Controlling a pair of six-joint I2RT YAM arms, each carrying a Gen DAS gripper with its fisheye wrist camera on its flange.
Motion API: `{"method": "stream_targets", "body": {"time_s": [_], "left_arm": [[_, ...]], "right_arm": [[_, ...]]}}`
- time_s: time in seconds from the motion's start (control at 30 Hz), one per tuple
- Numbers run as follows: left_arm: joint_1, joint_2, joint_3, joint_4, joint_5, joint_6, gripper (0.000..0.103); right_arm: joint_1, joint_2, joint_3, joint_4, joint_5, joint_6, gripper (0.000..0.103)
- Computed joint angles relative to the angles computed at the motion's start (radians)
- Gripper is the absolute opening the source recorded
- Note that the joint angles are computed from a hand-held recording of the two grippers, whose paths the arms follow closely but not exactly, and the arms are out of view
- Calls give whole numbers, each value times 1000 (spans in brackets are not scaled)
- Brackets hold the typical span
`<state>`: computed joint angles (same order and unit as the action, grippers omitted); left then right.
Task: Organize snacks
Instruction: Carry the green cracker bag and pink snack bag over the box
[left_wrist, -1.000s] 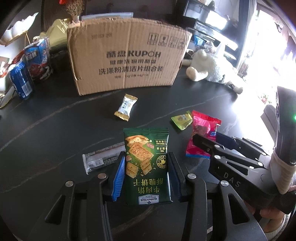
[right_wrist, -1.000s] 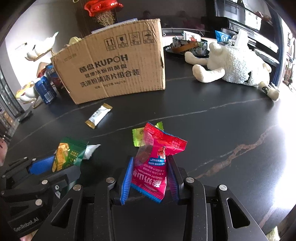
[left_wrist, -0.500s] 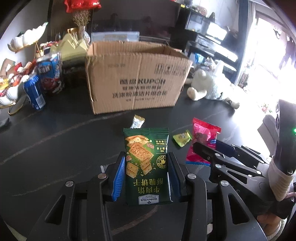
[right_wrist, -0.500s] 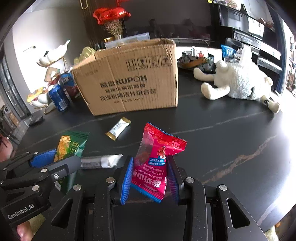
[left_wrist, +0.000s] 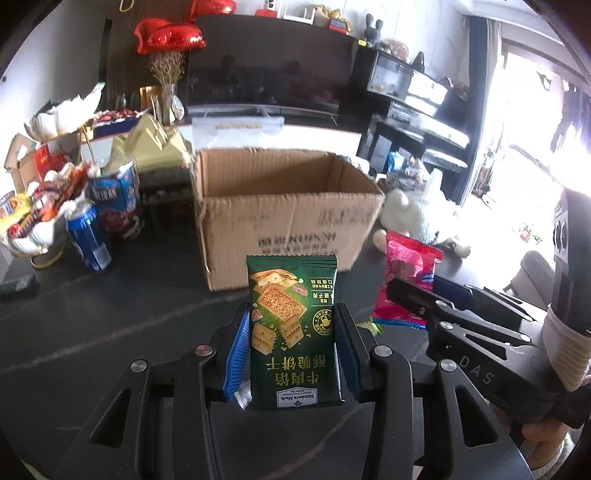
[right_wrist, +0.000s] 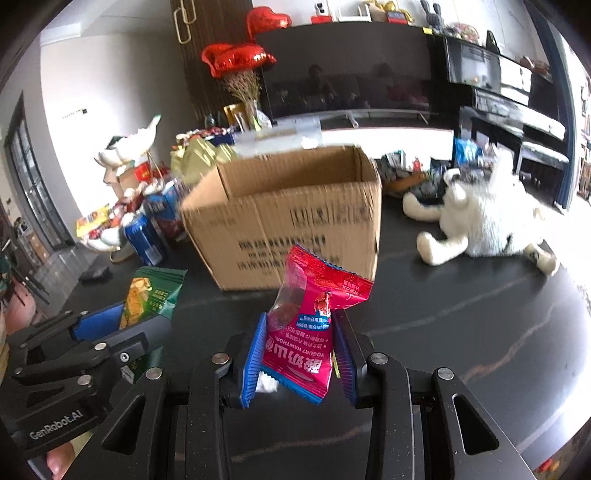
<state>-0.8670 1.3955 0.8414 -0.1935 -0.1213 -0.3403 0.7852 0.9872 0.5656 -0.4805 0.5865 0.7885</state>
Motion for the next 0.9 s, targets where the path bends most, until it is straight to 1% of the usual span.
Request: {"method": "stream_targets", "body": {"time_s": [0.2,0.37,0.6,0.73,0.9], "left_arm": [[55,9,74,-41,18,52,43],[102,50,170,-83,39,95,43],[145,135,330,-137,61,144,43],[160,194,418,-158,76,165,43],[182,279,509,-160,89,192,43]], "right_arm": [[-65,60,95,14,-36,-96,37],[-137,106,174,27,-86,-172,37],[-219,168,281,20,-123,-264,37],[-279,210,334,29,-165,-326,37],[-340,257,367,59,-194,-375,37]]}}
